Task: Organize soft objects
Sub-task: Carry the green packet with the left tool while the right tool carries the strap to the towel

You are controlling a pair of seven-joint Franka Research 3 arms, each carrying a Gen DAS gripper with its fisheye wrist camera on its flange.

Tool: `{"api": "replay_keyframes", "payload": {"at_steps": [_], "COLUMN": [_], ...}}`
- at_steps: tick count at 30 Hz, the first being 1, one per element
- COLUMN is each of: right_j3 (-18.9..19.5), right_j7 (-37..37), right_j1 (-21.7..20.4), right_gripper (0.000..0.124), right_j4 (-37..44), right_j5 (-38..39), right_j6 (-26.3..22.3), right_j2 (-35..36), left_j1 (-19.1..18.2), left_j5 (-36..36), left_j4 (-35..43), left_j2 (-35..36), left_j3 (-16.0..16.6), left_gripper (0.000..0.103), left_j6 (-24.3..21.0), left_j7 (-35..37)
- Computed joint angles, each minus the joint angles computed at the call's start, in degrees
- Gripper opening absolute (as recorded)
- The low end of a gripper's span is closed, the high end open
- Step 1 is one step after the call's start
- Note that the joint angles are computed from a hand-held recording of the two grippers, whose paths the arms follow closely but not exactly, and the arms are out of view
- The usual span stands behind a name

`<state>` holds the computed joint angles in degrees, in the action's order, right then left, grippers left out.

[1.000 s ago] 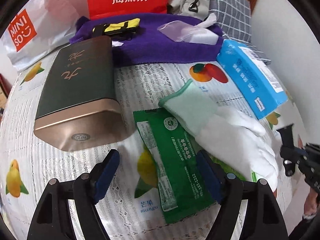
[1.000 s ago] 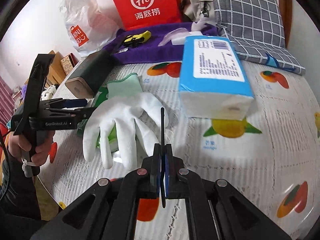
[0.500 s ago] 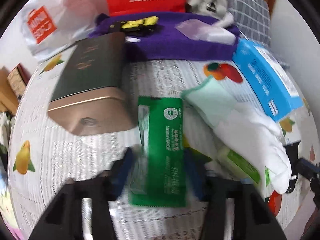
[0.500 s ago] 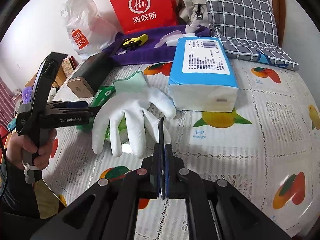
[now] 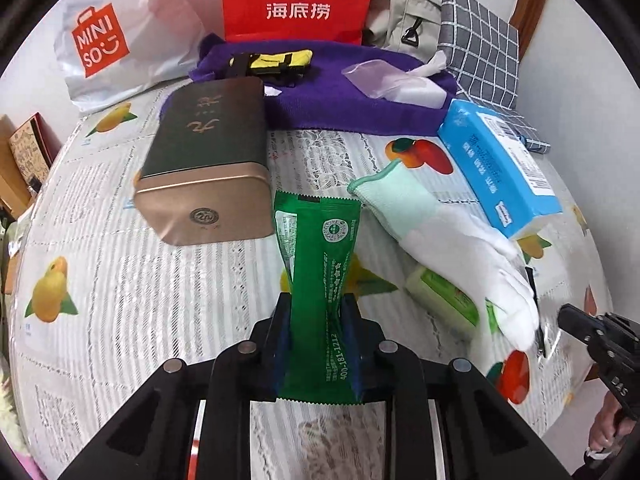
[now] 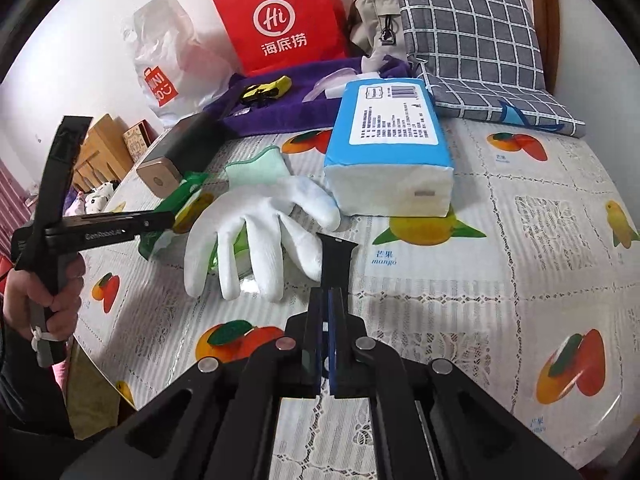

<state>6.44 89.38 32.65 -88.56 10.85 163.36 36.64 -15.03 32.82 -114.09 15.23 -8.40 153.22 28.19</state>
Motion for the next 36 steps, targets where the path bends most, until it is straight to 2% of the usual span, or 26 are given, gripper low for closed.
{"api": "replay_keyframes", "payload": {"at_steps": [2, 5, 8, 10, 11, 12, 13, 16, 18, 23, 27, 31, 36], "right_j3": [-1.8, -3.7, -1.2, -3.2, -4.7, -7.1, -8.4, -5.2, -1.4, -3.0, -5.3, -2.7, -2.0], "right_j7": [1.4, 3.7, 2.4, 3.9, 5.1, 6.9, 8.1, 6.7, 3.5, 4.0, 6.9, 5.0, 3.8], "right_j1": [1.5, 3.1, 1.2, 2.9, 4.2, 6.1, 7.0, 4.2, 1.1, 2.0, 3.4, 1.2, 0.5], "right_gripper": [0.009, 0.046, 0.047, 0.046, 0.043, 0.033, 0.027, 0.021, 0.008, 0.004, 0.005, 0.005, 0.003], "right_j4": [0.2, 1.0, 2.9, 5.9, 6.5, 6.4, 6.9, 6.4, 4.8, 4.4, 6.8, 6.6, 5.7], "right_j5": [-1.4, -3.5, -2.3, -3.7, -5.0, -7.0, -8.3, -7.5, -4.3, -5.0, -6.3, -5.2, -4.0], "right_j6": [-0.4, 0.1, -0.1, -2.6, -2.4, -0.8, -1.3, -1.4, -0.1, -1.1, -5.4, -3.8, -3.2], "right_j2": [0.2, 1.2, 3.1, 5.1, 5.7, 5.9, 6.2, 5.7, 4.7, 3.7, 4.9, 5.3, 4.2], "left_j1": [0.0, 0.0, -0.2, 0.0, 0.1, 0.3, 0.4, 0.4, 0.4, 0.7, 0.9, 1.2, 1.5], "left_j5": [0.1, 0.9, 2.4, 2.7, 2.8, 2.8, 2.8, 3.6, 4.5, 5.3, 5.5, 5.7, 7.1], "left_j4": [-1.3, -2.7, -3.6, -4.1, -4.3, -4.8, -5.3, -6.3, -6.9, -7.8, -8.9, -9.5, -9.7], "left_j2": [-1.2, -2.7, -3.7, -4.1, -4.3, -4.7, -5.0, -6.1, -6.8, -7.6, -8.5, -9.0, -10.0], "left_j3": [0.0, 0.0, 0.0, -0.2, -0.3, -0.4, -0.5, -0.7, -0.8, -1.1, -1.3, -1.4, -1.5], "left_gripper": [0.023, 0.023, 0.023, 0.023, 0.023, 0.023, 0.023, 0.023, 0.023, 0.023, 0.023, 0.023, 0.023], "left_j6": [0.6, 1.2, 1.1, 1.2, 1.3, 1.8, 2.3, 3.2, 3.7, 4.3, 4.6, 5.1, 5.4], "left_j7": [-0.5, -1.6, -3.1, -3.5, -3.7, -3.7, -3.8, -4.9, -5.8, -7.3, -8.5, -9.4, -10.4]}}
